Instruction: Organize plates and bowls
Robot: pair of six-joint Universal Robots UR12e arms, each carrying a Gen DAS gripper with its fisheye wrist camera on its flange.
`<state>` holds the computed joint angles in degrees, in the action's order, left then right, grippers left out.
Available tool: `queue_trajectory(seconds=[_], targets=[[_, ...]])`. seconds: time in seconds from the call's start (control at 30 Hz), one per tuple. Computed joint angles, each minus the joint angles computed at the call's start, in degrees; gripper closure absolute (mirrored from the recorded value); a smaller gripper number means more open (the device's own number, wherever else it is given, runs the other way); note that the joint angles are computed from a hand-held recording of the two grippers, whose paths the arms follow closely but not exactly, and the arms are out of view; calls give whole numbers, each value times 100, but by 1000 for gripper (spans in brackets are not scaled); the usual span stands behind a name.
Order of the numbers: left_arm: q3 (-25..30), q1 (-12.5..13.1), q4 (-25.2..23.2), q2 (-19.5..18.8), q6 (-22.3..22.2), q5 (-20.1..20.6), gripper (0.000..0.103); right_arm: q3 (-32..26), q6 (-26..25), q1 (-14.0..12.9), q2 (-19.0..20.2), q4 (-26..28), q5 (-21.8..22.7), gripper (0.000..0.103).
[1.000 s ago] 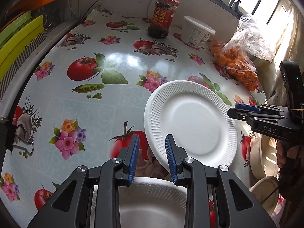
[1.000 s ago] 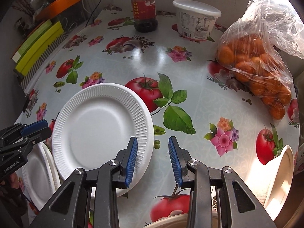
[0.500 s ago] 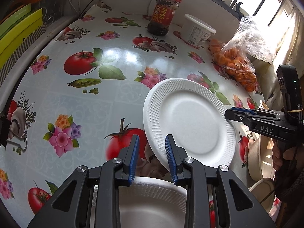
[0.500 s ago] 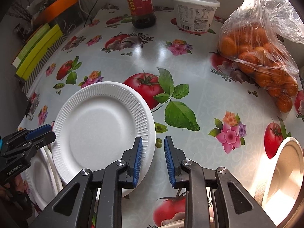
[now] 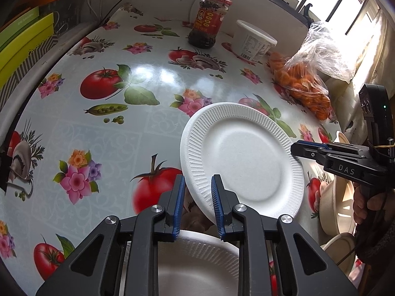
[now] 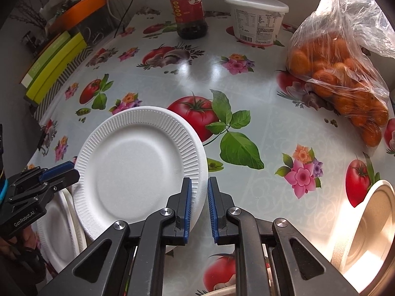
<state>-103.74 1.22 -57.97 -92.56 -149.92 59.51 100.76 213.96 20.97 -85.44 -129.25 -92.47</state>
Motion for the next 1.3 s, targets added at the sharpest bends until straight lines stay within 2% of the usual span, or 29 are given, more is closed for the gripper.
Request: queue_trajectory(seconds=[0.8,1.3], targets=[[-210,178,214,384,108,-225,80,92,279,208,-299,-279,-203,89],[-408,561,239,696,195,-393,80,-110,251,528,-228,-348,-300,89]])
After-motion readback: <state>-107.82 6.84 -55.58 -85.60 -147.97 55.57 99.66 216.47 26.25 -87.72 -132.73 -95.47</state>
